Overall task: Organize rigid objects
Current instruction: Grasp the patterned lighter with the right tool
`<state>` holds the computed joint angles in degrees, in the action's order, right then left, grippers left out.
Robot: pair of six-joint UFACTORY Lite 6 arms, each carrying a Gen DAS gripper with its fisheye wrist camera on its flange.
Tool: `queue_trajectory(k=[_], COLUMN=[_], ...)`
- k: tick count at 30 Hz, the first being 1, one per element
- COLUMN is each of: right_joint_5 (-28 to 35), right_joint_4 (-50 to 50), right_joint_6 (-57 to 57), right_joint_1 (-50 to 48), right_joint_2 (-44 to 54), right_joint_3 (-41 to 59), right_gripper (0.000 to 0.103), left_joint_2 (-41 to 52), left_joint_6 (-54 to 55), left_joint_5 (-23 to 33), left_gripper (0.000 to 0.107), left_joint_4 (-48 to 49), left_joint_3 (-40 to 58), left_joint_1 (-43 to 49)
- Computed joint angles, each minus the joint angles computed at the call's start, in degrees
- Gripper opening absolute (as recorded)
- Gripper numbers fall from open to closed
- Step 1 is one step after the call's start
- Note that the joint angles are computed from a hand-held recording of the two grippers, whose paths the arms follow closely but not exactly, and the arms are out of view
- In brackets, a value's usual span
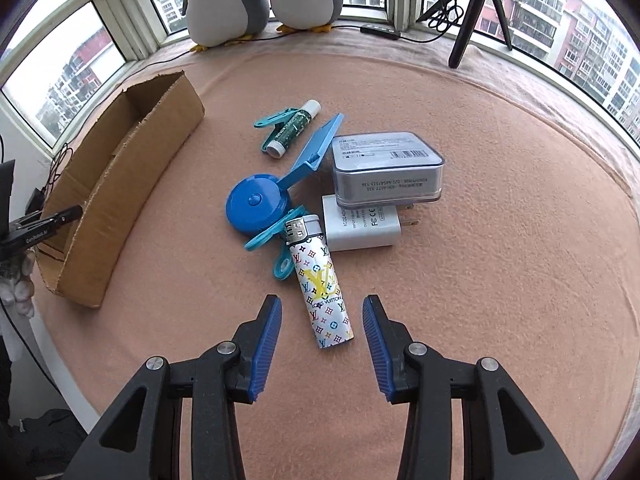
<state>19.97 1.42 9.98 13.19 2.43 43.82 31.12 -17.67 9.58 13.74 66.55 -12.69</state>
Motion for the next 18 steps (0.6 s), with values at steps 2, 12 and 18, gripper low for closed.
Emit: queue_trajectory(k=[2,12,18], right_joint_5=[-0.13,-0.17,1.10], right_joint_4=[4.36,12.28,14.93], right_joint_6=[-5.19,-15.50,-19.62], right_joint_1=[-0.97,-2.89,-3.38], right_joint_2=[2.13,8.81,9.82], right_joint_3=[1.27,4.88,6.35], right_gripper=[0.038,0.038,0.025], left_joint_2=[0.20,1.19,1.58], left_joint_6=[-2.46,-9.82,-12.45], left_joint_5=[0.34,1.67,2.11], left_gripper=[0.038,0.038,0.038], left_joint_4=[2.29,8.67,11.24], left_joint_3=[0.33,1.82,2.36], left_joint_1=[-0.28,-1.20,-1.39])
